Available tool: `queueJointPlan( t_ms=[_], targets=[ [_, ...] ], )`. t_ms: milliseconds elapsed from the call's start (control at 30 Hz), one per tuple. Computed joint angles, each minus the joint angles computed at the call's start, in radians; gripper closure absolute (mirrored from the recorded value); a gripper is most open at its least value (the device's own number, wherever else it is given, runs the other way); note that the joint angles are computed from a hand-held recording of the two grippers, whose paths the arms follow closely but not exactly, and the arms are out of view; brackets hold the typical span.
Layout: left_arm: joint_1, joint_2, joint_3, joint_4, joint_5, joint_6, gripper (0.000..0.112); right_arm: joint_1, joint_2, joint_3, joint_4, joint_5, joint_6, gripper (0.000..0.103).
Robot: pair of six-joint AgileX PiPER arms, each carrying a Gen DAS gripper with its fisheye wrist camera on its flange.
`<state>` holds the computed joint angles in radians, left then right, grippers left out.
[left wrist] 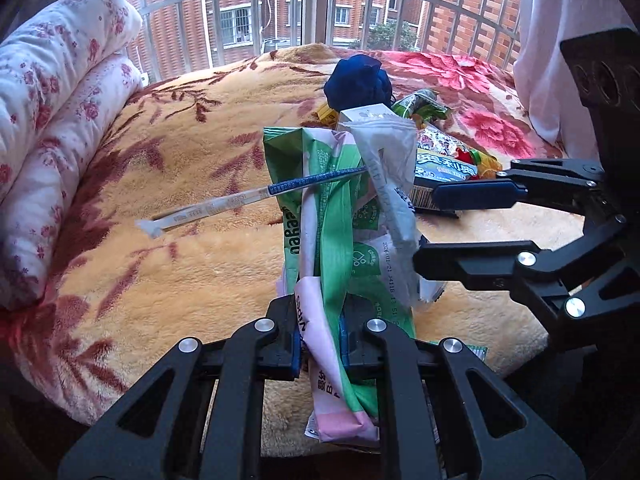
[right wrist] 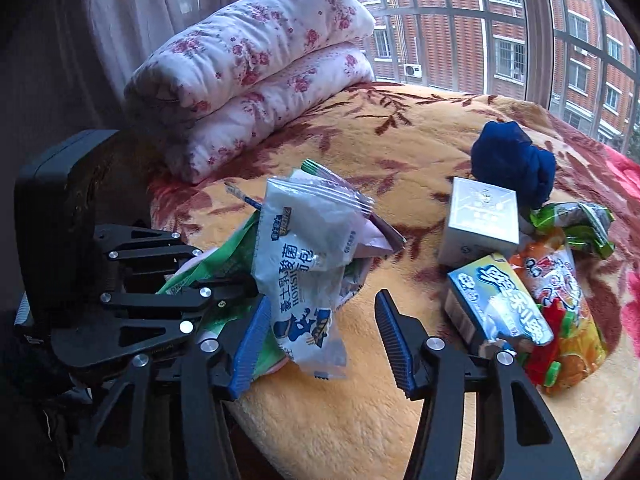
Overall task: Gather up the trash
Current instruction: 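Grasp the green wrapper with the left tool while the right tool grasps the white wrapper, then lift both wrappers and carry them down over the orange bucket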
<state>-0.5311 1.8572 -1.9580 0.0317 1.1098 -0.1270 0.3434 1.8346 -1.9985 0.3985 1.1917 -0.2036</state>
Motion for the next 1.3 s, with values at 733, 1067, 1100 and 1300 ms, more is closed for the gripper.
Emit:
queueJointPlan(
  t_ms=[733, 1067, 1100, 1300],
  targets=[
    [-0.014, -0.144, 0.198, 0.05, -0.085, -0.047, 0.101, -0.054, -0.337, 0.444, -0.03, -0.126, 0.127, 0.089],
    [-0.068, -0.262, 0.331, 0.104, -0.103, -0.11, 0.101, -0.06, -0.632, 0.723, -0.103, -0.171, 0.289, 0.089],
    [-0.07, -0.274, 0.345, 0.105, -0.103, -0.115, 0.101, -0.047, -0.649, 0.733, -0.117, -0.173, 0.312, 0.089],
    [-0.095, -0.345, 0.417, 0.131, -0.105, -0.154, 0.101, 0.018, -0.757, 0.794, -0.188, -0.172, 0.41, 0.089]
  ],
)
